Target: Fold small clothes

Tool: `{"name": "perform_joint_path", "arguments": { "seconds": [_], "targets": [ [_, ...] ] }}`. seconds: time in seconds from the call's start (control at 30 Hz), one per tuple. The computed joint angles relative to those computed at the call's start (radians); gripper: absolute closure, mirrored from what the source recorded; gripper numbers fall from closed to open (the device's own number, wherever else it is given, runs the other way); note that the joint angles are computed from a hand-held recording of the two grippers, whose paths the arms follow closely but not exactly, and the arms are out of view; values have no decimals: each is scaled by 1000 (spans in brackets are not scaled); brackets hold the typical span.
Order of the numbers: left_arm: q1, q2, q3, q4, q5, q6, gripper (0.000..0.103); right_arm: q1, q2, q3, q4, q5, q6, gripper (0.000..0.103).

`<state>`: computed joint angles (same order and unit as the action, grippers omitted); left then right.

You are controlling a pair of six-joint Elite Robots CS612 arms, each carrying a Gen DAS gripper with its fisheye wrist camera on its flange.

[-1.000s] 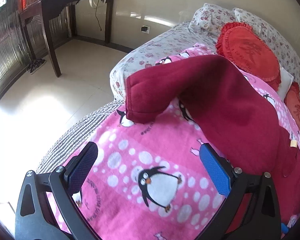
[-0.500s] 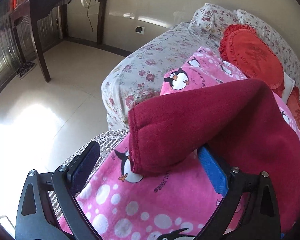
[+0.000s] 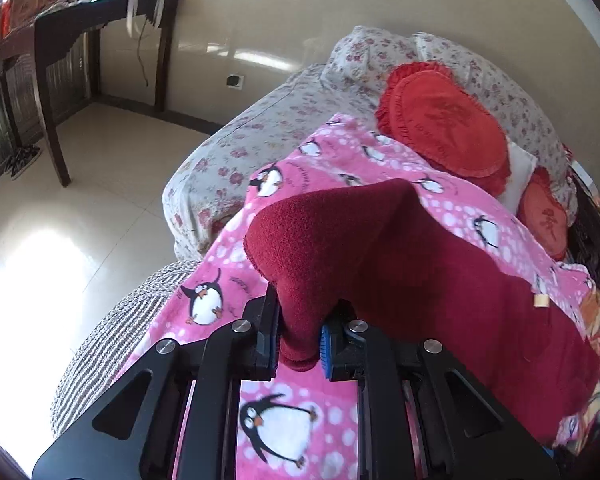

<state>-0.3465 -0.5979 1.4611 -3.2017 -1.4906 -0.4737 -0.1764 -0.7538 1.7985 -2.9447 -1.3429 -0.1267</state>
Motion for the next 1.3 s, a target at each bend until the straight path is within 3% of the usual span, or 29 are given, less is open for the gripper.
{"name": "perform_joint_path", "arguments": {
  "seconds": [0.23,0.4,0.57,0.7,0.83,0.97,1.07,1.13,1.2,1.3],
  "targets": [
    [-69,-99,101,-47,-107,124,89,-23,-21,29,-48,25,35,0],
    [-131,-137,144,-52,-203,172,89,-53,-40,54,-94,15,64,0],
    [-200,-124,127,-17,-301,195,89,-96,-56,82,-135,9,124,0],
    [-245,-78,70,48,-357,200,89,-133,-64,90,-148,-5,162,0],
    [-284,-41,28,133,-340,224,88,-155,-69,99,-154,-20,188,0],
    [-288,-35,15,228,-374,205,67,-171,-75,108,-154,-39,198,0],
    [-273,-55,40,214,-417,217,57,-179,-76,112,-163,-33,207,0],
    [-266,-71,73,153,-420,239,47,-181,-80,116,-164,-23,206,0],
    [-257,-92,116,73,-381,250,38,-182,-79,117,-168,2,197,0],
    [-254,-110,155,5,-224,251,37,-173,-68,103,-154,44,175,0]
  ]
}}
